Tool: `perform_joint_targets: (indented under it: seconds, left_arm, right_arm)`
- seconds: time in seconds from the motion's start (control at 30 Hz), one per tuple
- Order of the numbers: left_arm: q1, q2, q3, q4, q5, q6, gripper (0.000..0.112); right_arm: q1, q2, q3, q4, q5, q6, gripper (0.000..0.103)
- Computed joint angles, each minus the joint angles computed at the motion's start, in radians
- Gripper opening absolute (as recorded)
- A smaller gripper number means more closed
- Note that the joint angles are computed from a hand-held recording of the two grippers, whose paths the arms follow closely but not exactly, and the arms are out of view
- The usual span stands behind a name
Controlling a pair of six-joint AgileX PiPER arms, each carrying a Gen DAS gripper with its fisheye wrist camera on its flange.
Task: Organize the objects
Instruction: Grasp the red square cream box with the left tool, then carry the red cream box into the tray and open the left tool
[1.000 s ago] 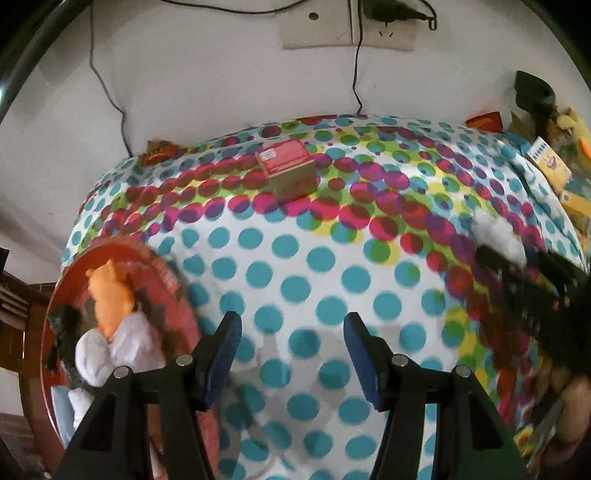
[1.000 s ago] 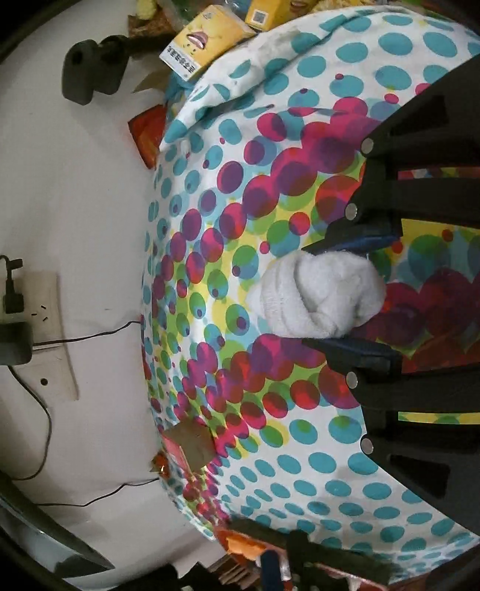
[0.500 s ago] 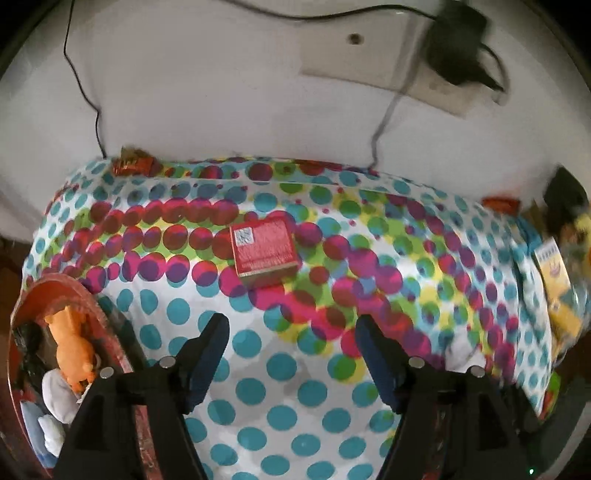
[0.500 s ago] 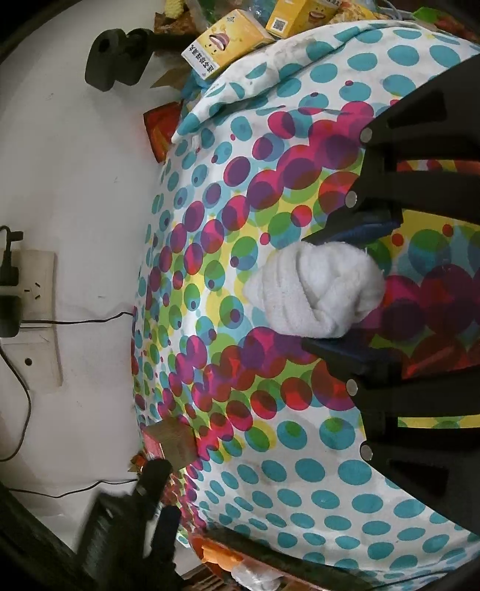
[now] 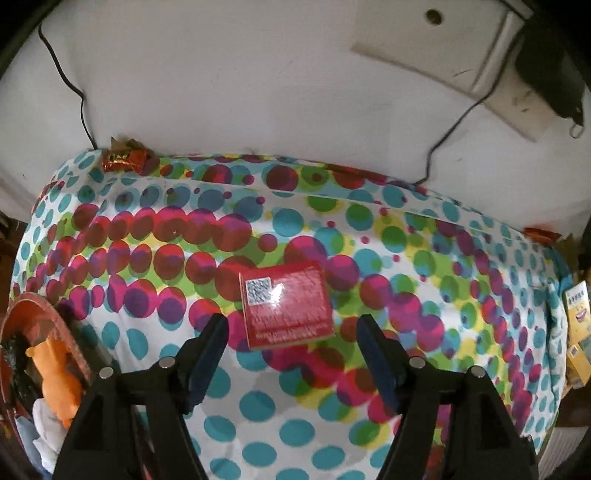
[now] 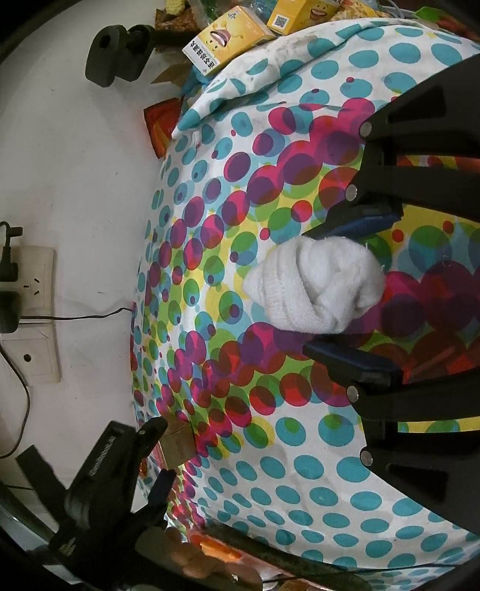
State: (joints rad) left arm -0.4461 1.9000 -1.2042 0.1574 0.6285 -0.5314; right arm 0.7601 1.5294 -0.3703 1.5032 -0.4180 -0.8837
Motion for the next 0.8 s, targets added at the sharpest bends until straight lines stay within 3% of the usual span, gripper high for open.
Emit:
perform_joint_targets:
  seconds: [0.17, 0.2, 0.23, 0.33, 0.43, 0.8]
  left_arm:
    - [0.029, 0.018, 0.026, -0.026, -0.066, 0.002, 0.072]
    - [0.034, 0.019, 0.035, -0.040, -0.085, 0.020, 0.067]
    - [0.039, 0.022, 0.041, -0.061, -0.095, 0.045, 0.046]
    - [0.023, 0.014, 0.065, -0.009, -0.122, 0.014, 0.047]
    - [-0.027, 0.003, 0.089, 0.129, -0.127, -0.085, 0.047]
    - [-0.154, -0.097, 0.248, 0.257, -0.172, -0.217, 0.047]
  right_arm:
    - [0.001, 0.002, -0.001, -0.001, 0.000, 0.002, 0.051]
    - [0.001, 0.002, -0.001, -0.001, -0.001, 0.003, 0.051]
    - [0.003, 0.004, -0.002, -0.001, -0.001, 0.004, 0.051]
    - [0.004, 0.006, -0.003, -0.001, -0.003, 0.006, 0.051]
    - [0.004, 0.006, -0.005, 0.003, -0.002, 0.000, 0.051]
    - [0.002, 0.003, -0.008, 0.015, -0.001, -0.015, 0.051]
